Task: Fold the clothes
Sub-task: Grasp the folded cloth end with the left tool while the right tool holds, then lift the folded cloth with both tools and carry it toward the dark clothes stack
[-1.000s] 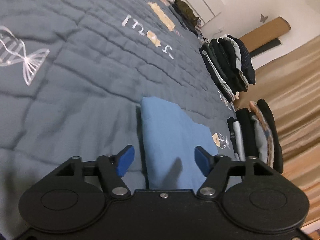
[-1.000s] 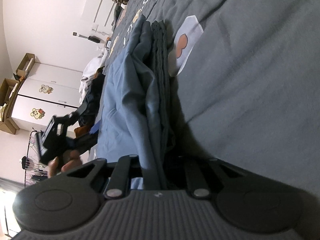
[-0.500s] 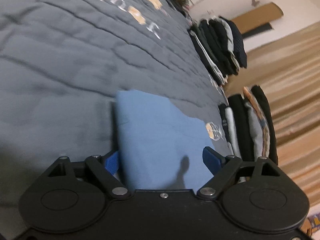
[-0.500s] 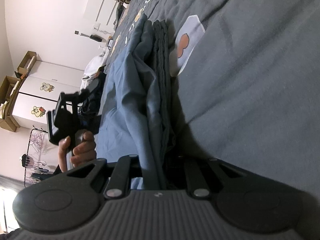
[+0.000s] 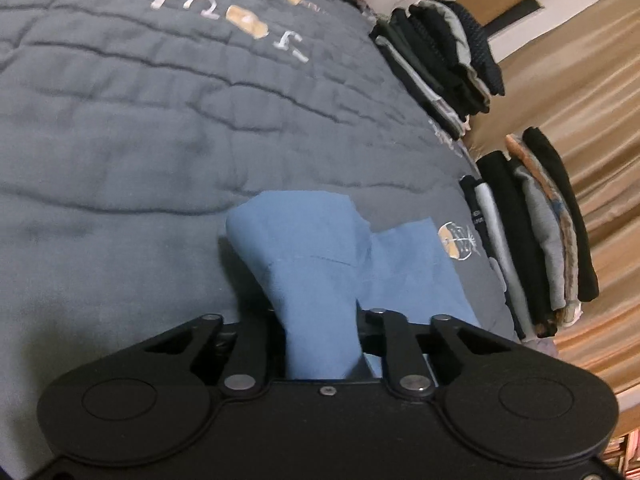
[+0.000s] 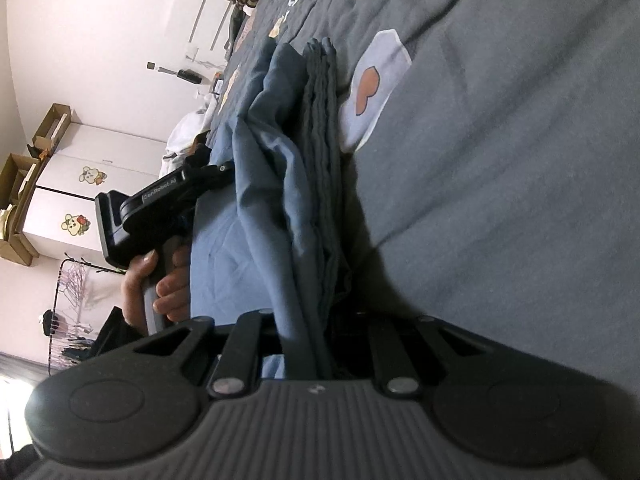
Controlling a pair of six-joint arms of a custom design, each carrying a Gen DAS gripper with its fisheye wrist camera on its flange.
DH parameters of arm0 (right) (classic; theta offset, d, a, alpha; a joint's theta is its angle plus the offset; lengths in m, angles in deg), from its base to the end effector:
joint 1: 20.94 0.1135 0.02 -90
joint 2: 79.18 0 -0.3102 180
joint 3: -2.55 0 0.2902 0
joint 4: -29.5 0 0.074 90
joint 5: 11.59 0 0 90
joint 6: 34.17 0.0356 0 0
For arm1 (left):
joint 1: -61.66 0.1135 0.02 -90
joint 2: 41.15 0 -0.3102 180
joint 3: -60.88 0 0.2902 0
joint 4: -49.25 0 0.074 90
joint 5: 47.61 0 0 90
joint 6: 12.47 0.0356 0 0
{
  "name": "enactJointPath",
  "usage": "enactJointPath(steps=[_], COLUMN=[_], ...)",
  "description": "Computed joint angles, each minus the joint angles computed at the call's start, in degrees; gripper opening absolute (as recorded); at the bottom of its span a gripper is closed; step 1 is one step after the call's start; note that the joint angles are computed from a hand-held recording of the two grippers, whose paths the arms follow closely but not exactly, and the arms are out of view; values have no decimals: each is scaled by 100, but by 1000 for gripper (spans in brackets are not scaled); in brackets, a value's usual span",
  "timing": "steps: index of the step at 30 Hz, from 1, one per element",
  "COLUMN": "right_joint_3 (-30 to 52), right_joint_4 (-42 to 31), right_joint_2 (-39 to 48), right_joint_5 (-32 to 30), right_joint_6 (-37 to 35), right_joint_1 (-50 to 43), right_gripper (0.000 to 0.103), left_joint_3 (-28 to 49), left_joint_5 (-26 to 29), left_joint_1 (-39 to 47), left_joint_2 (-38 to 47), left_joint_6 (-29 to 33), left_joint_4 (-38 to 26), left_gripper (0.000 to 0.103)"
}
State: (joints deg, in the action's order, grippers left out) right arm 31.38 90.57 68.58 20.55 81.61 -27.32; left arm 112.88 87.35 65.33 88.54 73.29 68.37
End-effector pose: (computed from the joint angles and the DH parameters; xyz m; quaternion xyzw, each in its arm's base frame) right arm 0.1936 0.0087 -0.0537 0.1043 0.8452 0.4990 0.1605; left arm 0.3326 -0.0039 -0.0160 0.0420 0.8945 -0.3693 0.2484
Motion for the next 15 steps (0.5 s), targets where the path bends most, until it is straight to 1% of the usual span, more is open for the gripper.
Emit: enactJointPath(steps=[2, 4, 8, 11, 15], right_joint_3=[-76, -202, -545, -779, -1074], right_joint_4=[-104, -80, 330, 119, -499], right_joint_2=[-189, -378, -692, -1201, -2096], right_joint_5=[63, 133, -9, -174, -445], right_joint_6=[46, 69, 297, 194, -92], right_joint_1=[45, 96, 39, -121, -448], right_gripper=[11, 10, 9, 9, 9], left_joint_3=[-224, -402, -773, -1102, -1546], left_joint_5=[-149, -247, -391, -469, -641], left_joint_1=[-75, -148, -315, -405, -588], left_joint_2=[-191, -452, -1085, -1700, -2611], left_joint_6=[-32, -80, -278, -397, -636], left_joint_4=[283, 414, 633, 689, 734], left_gripper=[12, 11, 11, 11, 11])
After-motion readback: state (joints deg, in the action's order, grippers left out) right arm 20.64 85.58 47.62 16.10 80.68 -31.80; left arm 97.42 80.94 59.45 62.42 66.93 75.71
